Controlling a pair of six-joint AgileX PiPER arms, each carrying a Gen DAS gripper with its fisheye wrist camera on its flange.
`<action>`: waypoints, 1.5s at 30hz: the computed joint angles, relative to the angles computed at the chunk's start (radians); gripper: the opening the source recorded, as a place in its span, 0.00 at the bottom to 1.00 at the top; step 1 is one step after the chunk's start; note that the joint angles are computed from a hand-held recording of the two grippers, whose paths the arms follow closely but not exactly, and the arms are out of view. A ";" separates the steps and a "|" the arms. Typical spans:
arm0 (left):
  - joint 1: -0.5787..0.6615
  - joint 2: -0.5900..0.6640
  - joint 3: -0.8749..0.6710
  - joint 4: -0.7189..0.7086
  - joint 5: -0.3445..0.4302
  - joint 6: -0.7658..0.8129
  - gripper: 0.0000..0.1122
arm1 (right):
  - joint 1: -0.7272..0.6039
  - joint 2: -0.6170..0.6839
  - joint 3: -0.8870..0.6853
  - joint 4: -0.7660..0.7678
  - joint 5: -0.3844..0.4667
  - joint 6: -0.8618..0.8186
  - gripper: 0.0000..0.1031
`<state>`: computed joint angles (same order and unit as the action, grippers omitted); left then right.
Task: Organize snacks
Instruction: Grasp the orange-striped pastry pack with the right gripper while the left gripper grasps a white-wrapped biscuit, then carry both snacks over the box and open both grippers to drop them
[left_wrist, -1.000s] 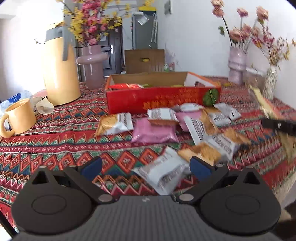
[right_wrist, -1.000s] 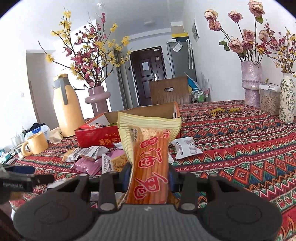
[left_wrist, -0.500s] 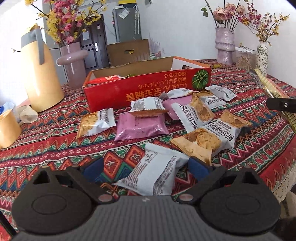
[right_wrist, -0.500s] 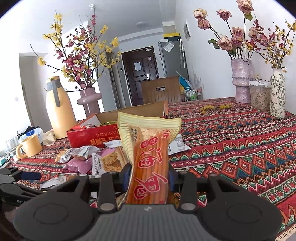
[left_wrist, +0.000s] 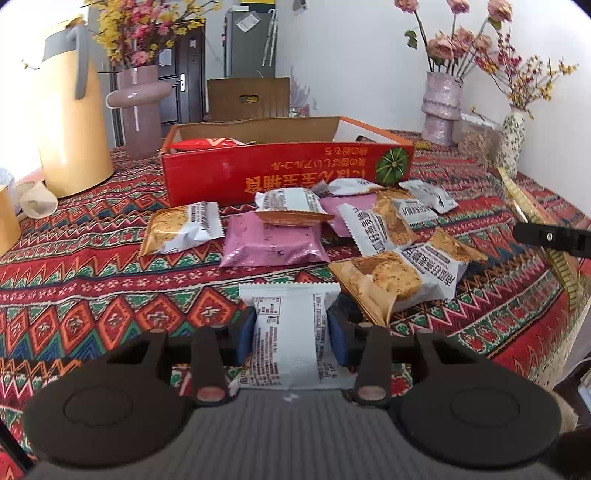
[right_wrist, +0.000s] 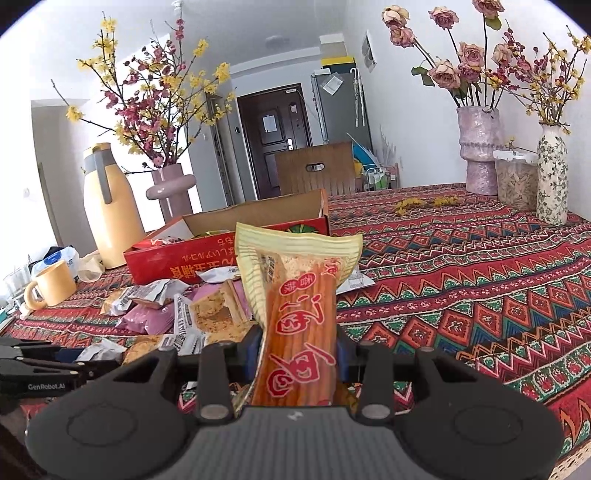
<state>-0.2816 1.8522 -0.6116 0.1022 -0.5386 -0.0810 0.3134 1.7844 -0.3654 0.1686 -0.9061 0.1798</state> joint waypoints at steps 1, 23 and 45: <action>0.005 -0.005 0.008 0.000 -0.011 -0.005 0.37 | -0.001 -0.001 0.000 -0.002 0.001 0.000 0.36; 0.015 -0.142 -0.007 -0.197 -0.044 0.052 0.37 | 0.011 -0.029 -0.063 0.020 0.048 -0.053 0.36; -0.029 -0.062 -0.340 -0.355 0.109 0.190 0.37 | -0.046 0.024 -0.345 -0.026 0.205 -0.102 0.36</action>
